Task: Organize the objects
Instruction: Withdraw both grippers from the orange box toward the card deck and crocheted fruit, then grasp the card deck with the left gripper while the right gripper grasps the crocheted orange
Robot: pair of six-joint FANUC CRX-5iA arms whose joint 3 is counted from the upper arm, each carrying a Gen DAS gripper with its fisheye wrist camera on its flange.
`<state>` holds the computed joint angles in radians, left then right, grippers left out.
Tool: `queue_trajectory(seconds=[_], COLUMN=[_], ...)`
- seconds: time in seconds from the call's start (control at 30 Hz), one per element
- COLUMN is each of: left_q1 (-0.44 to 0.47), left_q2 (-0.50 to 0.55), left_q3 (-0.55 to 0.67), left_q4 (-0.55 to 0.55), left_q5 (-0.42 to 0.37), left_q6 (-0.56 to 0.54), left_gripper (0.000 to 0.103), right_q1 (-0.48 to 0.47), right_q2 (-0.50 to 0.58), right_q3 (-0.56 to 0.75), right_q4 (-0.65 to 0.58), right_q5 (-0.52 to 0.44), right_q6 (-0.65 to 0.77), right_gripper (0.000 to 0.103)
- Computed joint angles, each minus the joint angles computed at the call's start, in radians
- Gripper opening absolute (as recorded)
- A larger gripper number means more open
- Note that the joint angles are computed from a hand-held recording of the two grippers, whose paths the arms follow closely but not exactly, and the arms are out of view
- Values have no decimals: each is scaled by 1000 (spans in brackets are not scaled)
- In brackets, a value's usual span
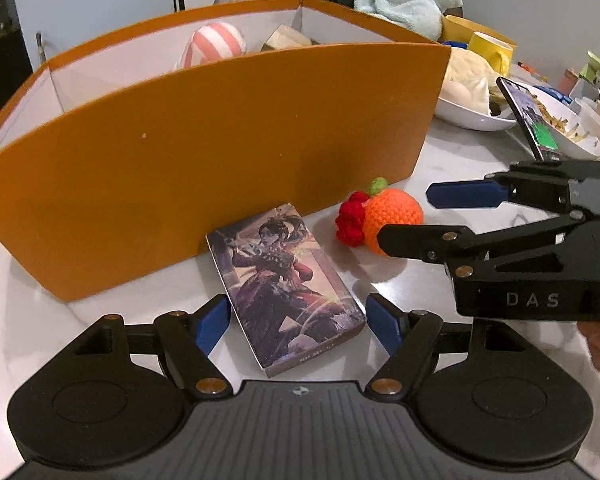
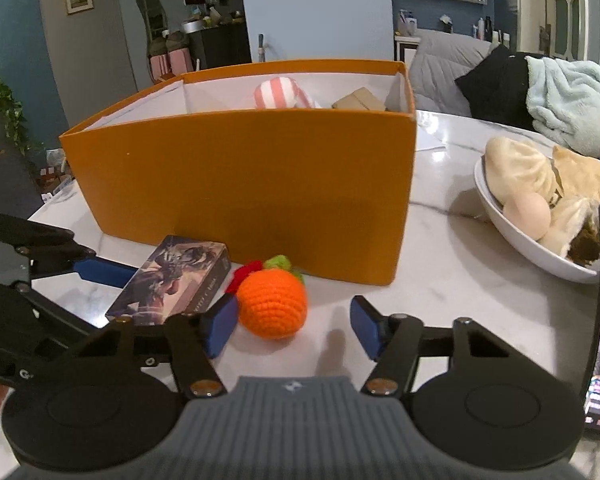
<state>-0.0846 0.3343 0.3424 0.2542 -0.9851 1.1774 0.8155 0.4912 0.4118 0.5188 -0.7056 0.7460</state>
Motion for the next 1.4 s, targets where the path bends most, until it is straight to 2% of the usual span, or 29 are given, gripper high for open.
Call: queue_trajectory(seconds=[0.13, 0.2, 0.23, 0.47, 0.63, 0.83, 0.97, 1.03, 1.2, 1.3, 1.33, 1.37, 1.4], left_q1=[4, 9, 13, 43, 65, 103, 107, 97, 71, 73, 70, 67, 66], left_q2=[-3, -7, -9, -9, -29, -56, -68, -73, -76, -72, -67, -63, -57], left_q3=[-1, -6, -10, -10, -23, -50, -61, -64, -60, -65, -62, -59, -55], left_q4=[-3, 5, 15, 64, 61, 69, 56, 36, -10, 23, 23, 23, 24], left_q5=[-6, -5, -9, -45, -73, -91, -90, -77, -41, -25, -18, -13, -11], left_q6=[0, -3, -9, 2, -9, -8, -39, -69, -108, -112, -108, -106, -107], left_gripper=[88, 88, 86, 81, 80, 78, 80, 84, 85, 87, 87, 87, 87], right_q1=[1, 2, 3, 3, -3, -7, -10, -12, -16, -17, -15, -12, -10], right_q2=[-1, 5, 9, 26, 64, 71, 66, 70, 76, 72, 62, 52, 44], right_q3=[-1, 18, 28, 99, 229, 257, 268, 278, 300, 292, 267, 239, 214], right_q4=[-9, -35, -47, -114, -222, -234, -240, -247, -268, -264, -248, -230, -210], right_q5=[9, -6, -19, -110, -258, -298, -319, -336, -366, -358, -333, -303, -277], right_q6=[7, 41, 54, 106, 236, 265, 272, 282, 303, 301, 289, 276, 263], right_gripper=[56, 43, 41, 40, 40, 40, 39, 39, 39, 45, 55, 61, 62])
